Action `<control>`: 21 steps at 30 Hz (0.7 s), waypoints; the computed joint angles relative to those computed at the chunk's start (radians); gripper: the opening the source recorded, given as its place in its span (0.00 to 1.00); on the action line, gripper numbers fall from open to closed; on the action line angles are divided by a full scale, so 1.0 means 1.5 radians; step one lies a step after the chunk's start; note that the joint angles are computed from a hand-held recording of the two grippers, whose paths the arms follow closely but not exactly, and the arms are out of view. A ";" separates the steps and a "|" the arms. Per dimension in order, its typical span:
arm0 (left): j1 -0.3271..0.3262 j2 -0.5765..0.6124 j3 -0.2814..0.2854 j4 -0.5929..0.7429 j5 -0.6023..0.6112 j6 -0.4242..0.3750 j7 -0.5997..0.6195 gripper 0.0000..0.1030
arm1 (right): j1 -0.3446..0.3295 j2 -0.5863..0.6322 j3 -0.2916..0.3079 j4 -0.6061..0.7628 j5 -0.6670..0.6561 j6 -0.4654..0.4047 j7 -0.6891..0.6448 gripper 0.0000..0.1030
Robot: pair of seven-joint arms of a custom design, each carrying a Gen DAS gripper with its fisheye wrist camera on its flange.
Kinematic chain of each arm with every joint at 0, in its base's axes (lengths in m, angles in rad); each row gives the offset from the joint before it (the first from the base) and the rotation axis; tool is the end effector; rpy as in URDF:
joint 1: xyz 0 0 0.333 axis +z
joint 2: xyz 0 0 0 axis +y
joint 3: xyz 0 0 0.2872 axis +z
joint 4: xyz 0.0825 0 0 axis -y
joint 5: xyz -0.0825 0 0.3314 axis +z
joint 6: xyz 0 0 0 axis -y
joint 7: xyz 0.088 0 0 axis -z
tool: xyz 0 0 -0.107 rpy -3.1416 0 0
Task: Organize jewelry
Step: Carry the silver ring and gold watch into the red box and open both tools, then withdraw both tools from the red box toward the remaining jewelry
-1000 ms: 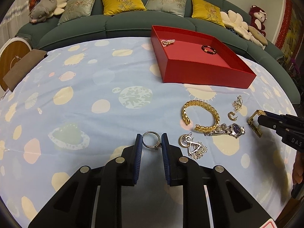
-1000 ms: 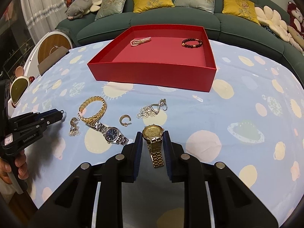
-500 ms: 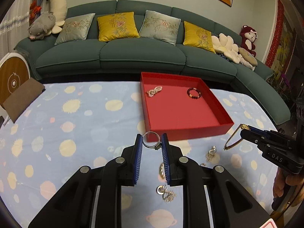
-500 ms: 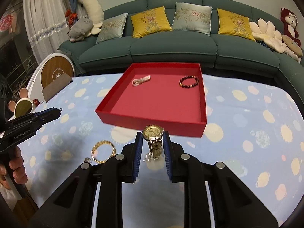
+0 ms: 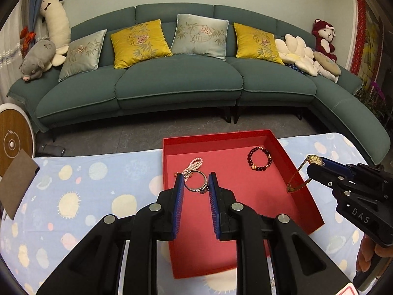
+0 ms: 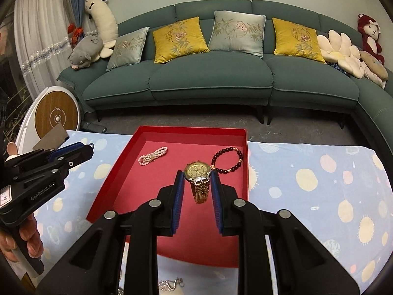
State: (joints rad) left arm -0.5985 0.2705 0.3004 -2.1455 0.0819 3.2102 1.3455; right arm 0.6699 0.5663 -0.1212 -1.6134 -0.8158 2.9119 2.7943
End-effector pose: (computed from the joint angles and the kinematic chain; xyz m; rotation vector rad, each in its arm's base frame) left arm 0.5442 -0.1861 0.3880 -1.5949 1.9526 -0.8609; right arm 0.5383 0.3992 0.3719 -1.7621 1.5896 -0.5563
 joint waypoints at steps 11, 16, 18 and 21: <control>0.045 0.136 -0.040 0.151 0.019 -0.084 -0.041 0.18 | -0.030 0.104 0.023 0.094 0.111 -0.038 -0.107 0.21; 0.041 0.145 -0.028 0.157 0.043 -0.087 -0.097 0.40 | 0.032 0.091 -0.070 0.066 0.052 0.010 -0.002 0.34; 0.038 0.132 -0.021 0.137 0.051 -0.067 -0.107 0.40 | 0.057 0.067 -0.109 0.035 0.009 0.037 0.059 0.33; 0.009 0.088 0.015 0.080 0.060 -0.031 -0.121 0.40 | 0.092 0.019 -0.155 -0.009 -0.070 0.059 0.148 0.33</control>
